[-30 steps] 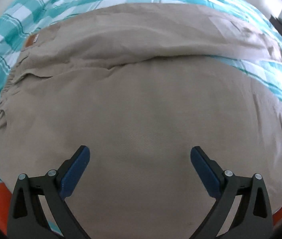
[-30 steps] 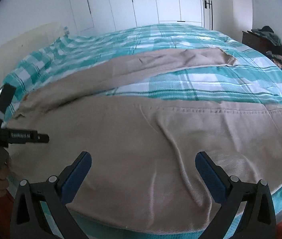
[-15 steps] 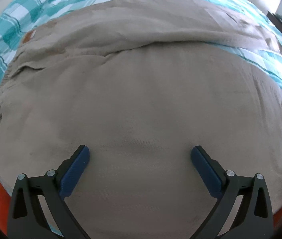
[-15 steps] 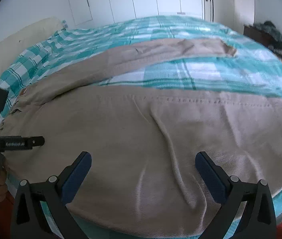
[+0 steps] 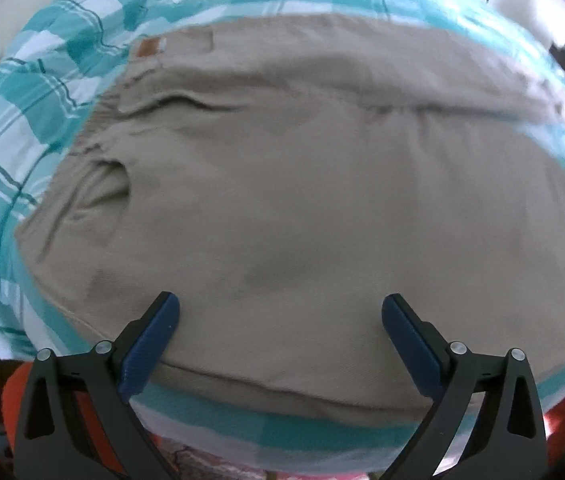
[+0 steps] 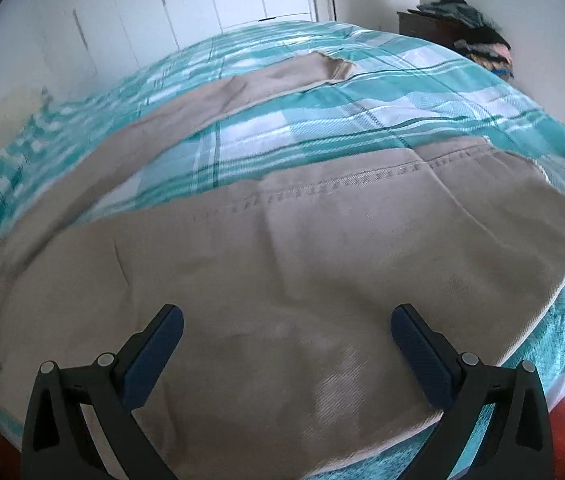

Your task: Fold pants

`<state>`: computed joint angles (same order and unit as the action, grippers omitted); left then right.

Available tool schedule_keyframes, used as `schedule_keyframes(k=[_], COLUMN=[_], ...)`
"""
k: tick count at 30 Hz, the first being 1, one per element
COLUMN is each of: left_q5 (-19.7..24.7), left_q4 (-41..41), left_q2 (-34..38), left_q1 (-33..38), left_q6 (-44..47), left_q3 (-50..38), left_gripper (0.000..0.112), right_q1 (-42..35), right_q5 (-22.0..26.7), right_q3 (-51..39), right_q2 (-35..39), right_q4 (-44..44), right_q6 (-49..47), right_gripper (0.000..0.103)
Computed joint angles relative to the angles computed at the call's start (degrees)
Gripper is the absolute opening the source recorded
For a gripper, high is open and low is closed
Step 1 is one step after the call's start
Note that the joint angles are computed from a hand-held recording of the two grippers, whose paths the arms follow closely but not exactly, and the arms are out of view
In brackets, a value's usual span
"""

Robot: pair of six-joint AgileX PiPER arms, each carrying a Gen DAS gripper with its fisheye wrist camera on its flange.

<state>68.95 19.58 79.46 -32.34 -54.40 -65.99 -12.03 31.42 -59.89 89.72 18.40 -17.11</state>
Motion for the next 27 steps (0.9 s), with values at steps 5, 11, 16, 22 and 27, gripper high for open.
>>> schedule_keyframes(k=[5,11,16,22,27], left_q5=[-5.22,-4.37,-3.78,-4.14,-7.22], left_q4=[-0.24,0.61,2.02,3.27,-1.28], left_q2=[3.96,20.34,20.71,18.11,26.84], left_q1=[13.54,23.36,23.51,18.29,17.62], left_q6=[9.32,13.71,13.21,12.74,15.88], left_q3=[-11.14,-23.91,-15.94,-21.07,-34.29], left_gripper=[0.101,0.101,0.102,0.101,0.102], right_q1=[3.43,3.76,5.58,6.88,7.01], right_q5=[-4.00,-5.20,-7.32,-9.81,-5.19], right_q3=[2.14,2.26,3.21,4.51,1.33], right_q2=[-0.01,1.01,1.35,1.48,2.77], right_q4=[-9.50,-10.85,-17.12,-22.97,-22.40], right_q6=[9.27,11.29,17.70,23.65,22.76], right_gripper=[0.103,0.103,0.103,0.103,0.103])
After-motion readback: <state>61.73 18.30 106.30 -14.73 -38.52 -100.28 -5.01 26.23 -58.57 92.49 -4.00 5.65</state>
